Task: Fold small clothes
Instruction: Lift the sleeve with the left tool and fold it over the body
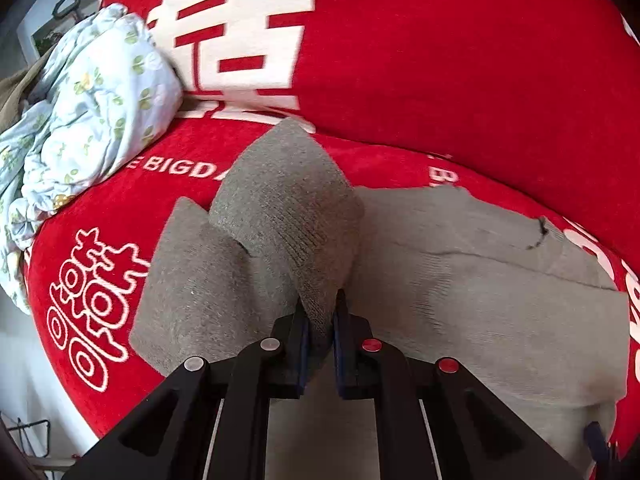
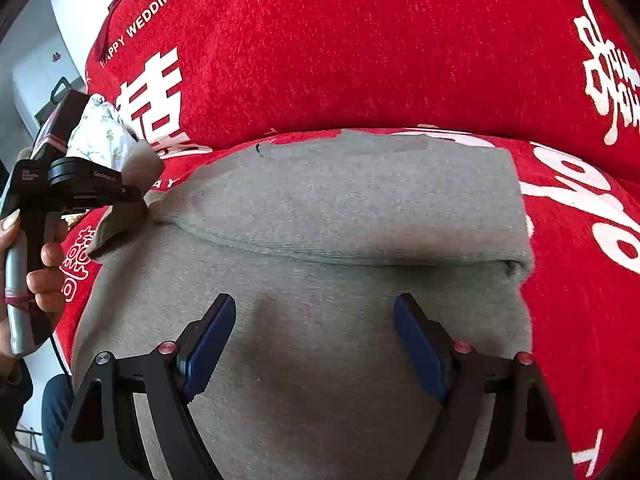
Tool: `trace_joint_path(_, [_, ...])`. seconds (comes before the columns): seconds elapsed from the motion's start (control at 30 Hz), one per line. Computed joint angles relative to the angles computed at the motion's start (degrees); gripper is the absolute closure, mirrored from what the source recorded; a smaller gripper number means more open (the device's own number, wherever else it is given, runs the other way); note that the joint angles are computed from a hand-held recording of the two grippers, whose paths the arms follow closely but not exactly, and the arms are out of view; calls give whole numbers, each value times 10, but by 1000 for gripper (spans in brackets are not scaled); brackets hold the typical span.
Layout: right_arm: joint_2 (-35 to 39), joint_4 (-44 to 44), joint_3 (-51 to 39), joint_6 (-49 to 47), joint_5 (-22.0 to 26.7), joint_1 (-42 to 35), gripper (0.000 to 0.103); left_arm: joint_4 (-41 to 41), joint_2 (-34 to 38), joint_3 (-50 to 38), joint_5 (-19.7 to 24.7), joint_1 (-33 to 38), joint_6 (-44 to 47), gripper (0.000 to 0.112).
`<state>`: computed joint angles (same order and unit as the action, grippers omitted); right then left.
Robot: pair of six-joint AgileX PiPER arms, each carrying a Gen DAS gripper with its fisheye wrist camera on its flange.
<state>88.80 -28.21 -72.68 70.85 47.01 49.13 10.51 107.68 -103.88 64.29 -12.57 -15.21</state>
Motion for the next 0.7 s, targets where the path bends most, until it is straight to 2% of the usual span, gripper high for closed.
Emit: trace_joint_path(0.7, [-27,-30,18,23,50,9,19,15,47,-87,46,-123,-41,102])
